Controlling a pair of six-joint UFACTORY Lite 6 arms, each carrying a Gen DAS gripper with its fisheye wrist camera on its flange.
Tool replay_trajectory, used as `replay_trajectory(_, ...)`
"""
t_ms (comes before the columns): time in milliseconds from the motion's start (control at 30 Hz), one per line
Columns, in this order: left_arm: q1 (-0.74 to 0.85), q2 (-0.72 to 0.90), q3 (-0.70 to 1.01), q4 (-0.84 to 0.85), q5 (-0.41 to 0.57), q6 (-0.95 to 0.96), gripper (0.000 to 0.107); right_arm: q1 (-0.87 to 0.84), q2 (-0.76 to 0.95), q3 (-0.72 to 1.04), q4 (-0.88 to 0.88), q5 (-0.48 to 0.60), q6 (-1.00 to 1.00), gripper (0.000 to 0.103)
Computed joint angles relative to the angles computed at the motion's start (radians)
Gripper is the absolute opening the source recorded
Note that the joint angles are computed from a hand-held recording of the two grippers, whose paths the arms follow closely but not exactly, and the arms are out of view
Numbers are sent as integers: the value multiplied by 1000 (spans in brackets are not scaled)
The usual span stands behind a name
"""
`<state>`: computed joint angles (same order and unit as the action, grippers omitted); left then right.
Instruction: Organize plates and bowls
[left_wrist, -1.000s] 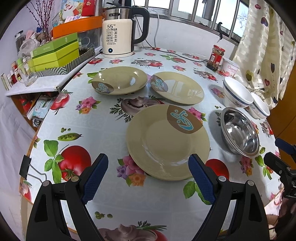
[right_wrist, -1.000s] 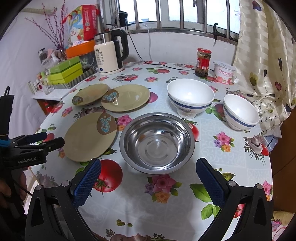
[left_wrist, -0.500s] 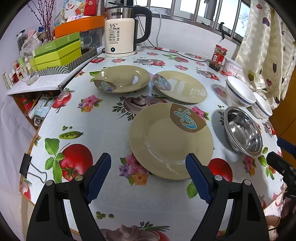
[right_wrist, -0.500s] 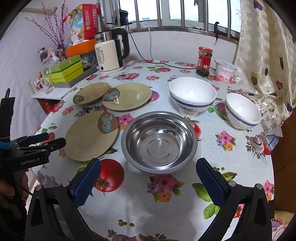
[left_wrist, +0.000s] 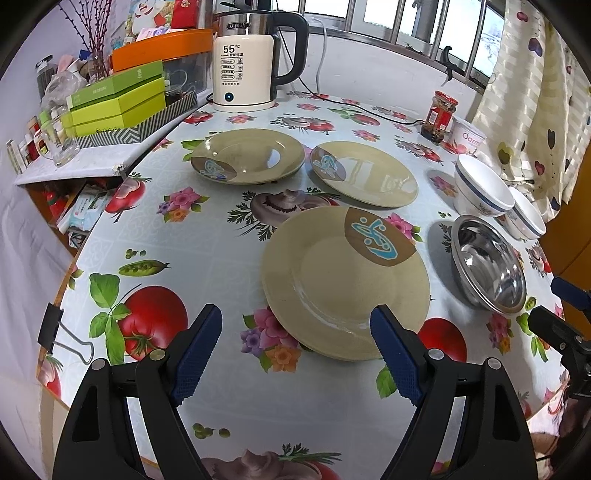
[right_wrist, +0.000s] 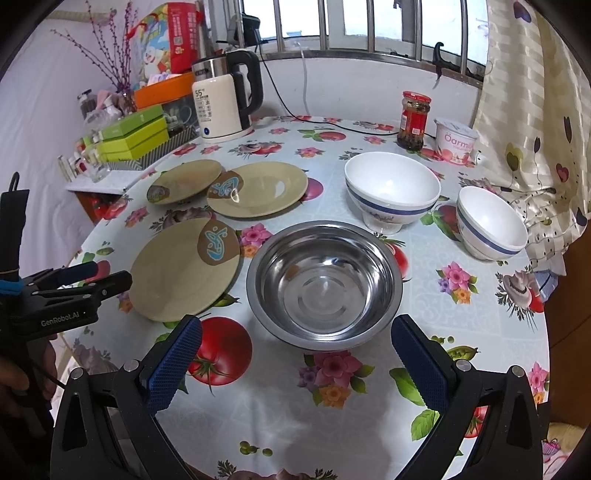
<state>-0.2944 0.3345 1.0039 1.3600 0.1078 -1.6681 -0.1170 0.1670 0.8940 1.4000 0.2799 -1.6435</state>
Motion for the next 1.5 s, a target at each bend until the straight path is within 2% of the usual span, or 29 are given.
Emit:
replay_trajectory(333,1,6,8,-45,-5,51,83,8,9,12,-32,-4,34,103)
replay_trajectory(633,14,18,11,53,-14,-46,83,42,28,37,-61,-22,73,103)
replay_trajectory(767,33,13,14,105,-14,-97,83,71,65,98,-193,-27,213,103)
replay_trajectory(833,43,16,24,38,-13,-29,83,81,81,126,-249,-22,270,103)
replay_trajectory(1033,73,21,40,56,-16,-39,83,124,128,219,-371,-3,397,103)
replay_trajectory(1500,154,55,64,237,-31,-218,83,217,283,443,-568,44,618,103)
